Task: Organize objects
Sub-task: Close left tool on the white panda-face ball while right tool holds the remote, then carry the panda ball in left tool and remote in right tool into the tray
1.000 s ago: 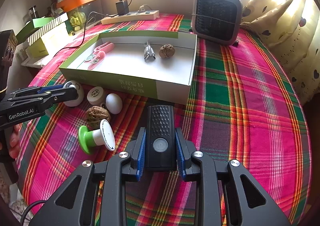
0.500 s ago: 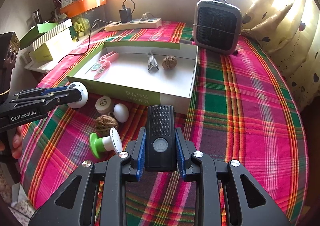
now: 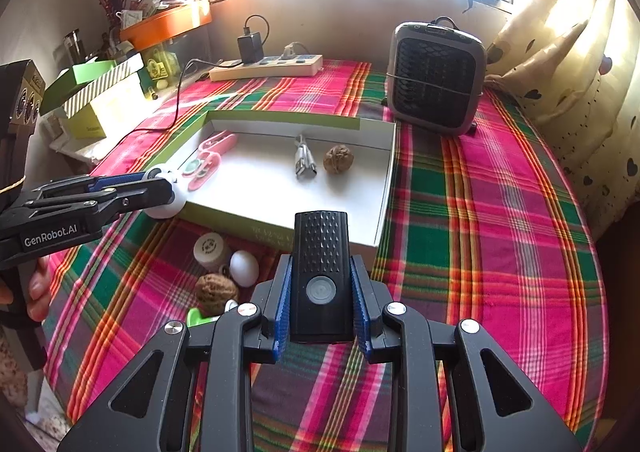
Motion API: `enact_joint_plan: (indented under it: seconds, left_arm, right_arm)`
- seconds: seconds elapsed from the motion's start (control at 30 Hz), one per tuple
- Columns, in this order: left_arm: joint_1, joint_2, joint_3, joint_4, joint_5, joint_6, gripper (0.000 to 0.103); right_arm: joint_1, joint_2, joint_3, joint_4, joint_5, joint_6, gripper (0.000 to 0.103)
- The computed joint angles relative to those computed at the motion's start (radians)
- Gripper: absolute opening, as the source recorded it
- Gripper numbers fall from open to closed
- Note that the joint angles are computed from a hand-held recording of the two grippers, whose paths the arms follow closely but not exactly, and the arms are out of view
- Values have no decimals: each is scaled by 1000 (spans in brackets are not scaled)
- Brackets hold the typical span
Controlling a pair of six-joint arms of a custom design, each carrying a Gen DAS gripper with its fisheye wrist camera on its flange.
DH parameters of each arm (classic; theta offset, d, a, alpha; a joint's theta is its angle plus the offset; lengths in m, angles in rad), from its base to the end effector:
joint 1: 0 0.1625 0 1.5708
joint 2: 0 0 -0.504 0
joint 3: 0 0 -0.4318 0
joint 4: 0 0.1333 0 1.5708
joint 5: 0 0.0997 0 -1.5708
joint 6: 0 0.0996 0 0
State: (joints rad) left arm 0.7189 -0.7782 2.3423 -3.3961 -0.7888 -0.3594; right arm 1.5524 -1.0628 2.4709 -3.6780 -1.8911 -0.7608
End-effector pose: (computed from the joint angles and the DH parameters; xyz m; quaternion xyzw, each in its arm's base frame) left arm -0.2245 -0.4669 0.0420 0.1753 0.9011 -0.3141 0.2421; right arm 0.0936 -0.4540 0.1686 0.2855 -0.8841 0.2559 0.2670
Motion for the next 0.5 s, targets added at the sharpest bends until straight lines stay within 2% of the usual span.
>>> enact_joint_plan:
  seconds: [0.5]
  left_arm:
    - [84,20,-107,37,-35,84,33]
  right_arm:
    - [34,29,-124,131,-17,29,28]
